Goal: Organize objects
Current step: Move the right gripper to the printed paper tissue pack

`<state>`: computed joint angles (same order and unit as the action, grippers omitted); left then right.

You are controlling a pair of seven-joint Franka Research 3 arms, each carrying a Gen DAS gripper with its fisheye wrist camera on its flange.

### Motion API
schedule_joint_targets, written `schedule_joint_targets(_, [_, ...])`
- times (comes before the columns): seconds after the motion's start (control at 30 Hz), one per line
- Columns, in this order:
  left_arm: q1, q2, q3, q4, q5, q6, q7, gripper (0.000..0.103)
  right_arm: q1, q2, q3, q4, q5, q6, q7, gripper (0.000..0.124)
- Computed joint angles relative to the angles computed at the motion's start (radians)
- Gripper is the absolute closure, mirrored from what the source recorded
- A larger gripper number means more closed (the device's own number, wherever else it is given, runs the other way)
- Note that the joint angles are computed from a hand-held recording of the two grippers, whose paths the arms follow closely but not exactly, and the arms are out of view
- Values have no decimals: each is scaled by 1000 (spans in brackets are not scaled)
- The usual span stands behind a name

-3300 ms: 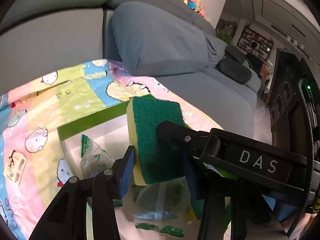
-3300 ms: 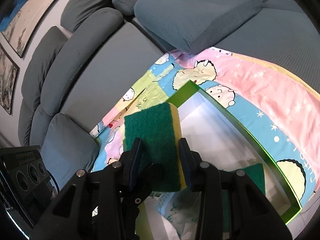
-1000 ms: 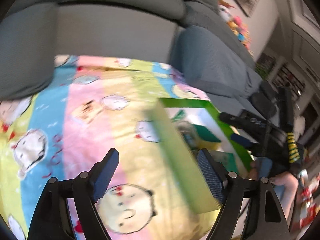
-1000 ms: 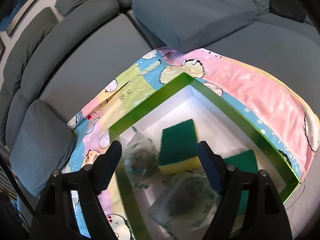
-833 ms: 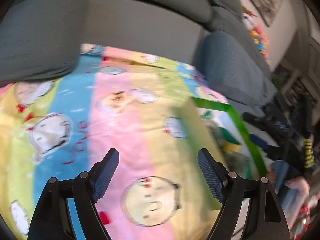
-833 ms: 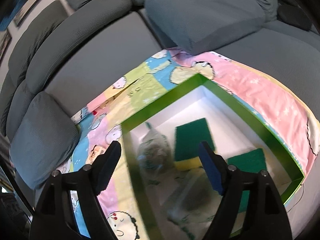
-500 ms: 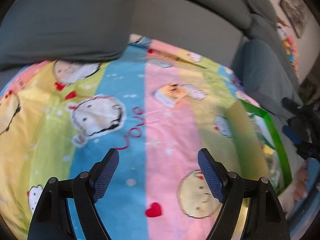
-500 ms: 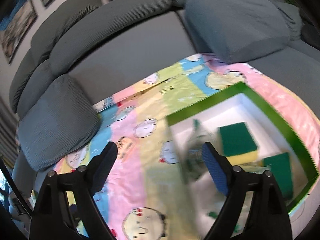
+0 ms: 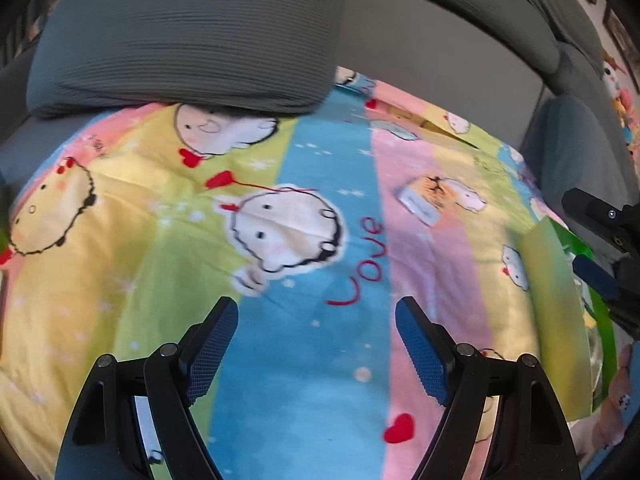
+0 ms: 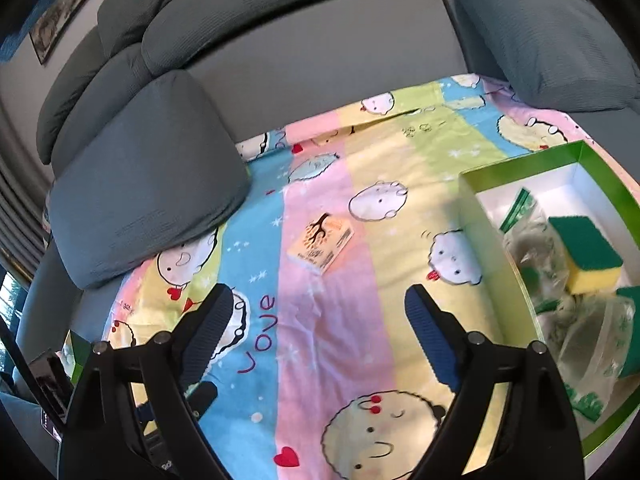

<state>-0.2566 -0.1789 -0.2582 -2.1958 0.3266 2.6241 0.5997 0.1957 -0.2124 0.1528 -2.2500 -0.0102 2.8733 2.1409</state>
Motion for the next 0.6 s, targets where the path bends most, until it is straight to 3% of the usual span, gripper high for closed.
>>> schedule_joint_targets(0.07, [-3, -14, 14, -20, -32, 19, 19, 21, 21, 21, -10, 16, 38, -2, -22, 36])
schedule_joint_targets(0.2, [-7, -27, 34, -40, -93, 35, 72, 21, 10, 62, 11, 60, -32, -58, 55, 36])
schedule_joint_targets(0.33, [3, -32, 36, -43, -118, 27, 90, 21, 51, 91, -14, 82, 18, -66, 32, 36])
schedule_joint_targets(0.47, [22, -26, 31, -32, -90, -11, 86, 21, 43, 124, 2, 131, -145, -136, 152, 36])
schedule_joint_targets(0.6, [7, -38, 72, -61, -206, 14, 160, 21, 74, 162, -16, 186, -177, -177, 134, 36])
